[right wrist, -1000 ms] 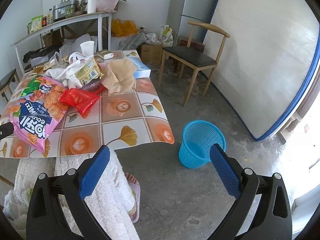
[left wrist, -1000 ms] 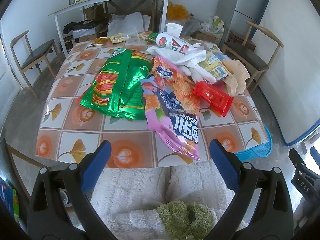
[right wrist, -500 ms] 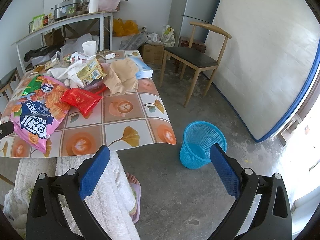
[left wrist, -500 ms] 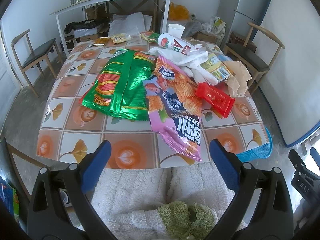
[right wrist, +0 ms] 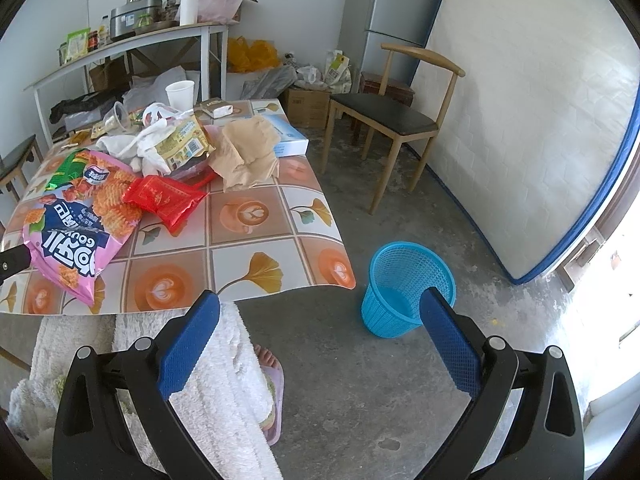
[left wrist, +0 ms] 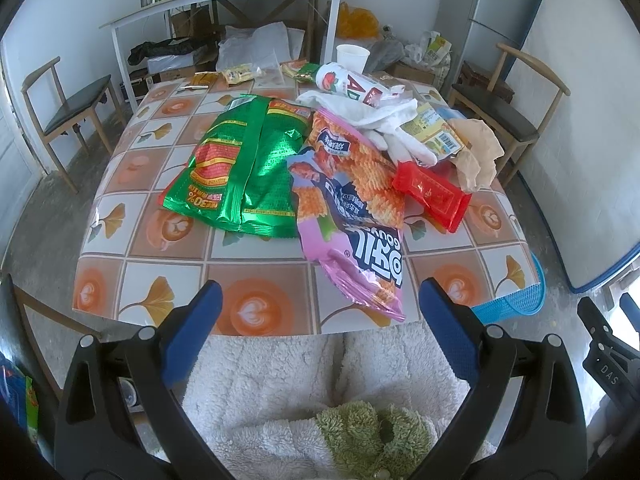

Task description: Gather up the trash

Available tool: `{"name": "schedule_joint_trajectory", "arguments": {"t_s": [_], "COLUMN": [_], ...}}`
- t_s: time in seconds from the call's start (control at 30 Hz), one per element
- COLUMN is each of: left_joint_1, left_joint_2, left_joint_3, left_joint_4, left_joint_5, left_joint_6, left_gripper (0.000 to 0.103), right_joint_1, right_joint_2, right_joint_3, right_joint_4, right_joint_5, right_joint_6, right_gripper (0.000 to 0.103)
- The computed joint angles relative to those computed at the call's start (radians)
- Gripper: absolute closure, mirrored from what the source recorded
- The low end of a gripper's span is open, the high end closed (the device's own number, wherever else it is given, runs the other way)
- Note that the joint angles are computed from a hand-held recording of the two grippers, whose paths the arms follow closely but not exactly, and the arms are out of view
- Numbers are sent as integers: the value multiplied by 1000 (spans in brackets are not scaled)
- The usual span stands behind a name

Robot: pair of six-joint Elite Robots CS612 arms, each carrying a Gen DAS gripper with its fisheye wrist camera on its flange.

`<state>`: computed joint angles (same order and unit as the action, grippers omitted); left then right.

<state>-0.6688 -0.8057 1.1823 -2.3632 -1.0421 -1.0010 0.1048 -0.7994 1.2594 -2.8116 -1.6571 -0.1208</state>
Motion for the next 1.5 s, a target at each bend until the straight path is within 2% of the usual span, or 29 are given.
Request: {"name": "schedule_joint_trajectory", "arguments": {"t_s": [0.97,1.07,1.3,1.5], "left_joint_1": [0,-1,-10,-3], "left_joint_2": [-3,-8,-28,-35], "left_joint_3": [16,38,110,152], "left_joint_4": [-16,-64,-242,-377], "left_joint_5": [-5,-4,44,60], "left_joint_6": [-3,10,110,139], "left_gripper": [8,8,8,8], "right_joint_1": [4,5,-1,-7], "right_joint_2": [2,2,4,15], "right_joint_3": [0,2,-4,-18], "right_joint_4": [-1,-5,-27,-54], "right_joint_5": [11,22,63,117], "right_joint_6": [15,24,37,60], "right_gripper": [6,6,6,6]}}
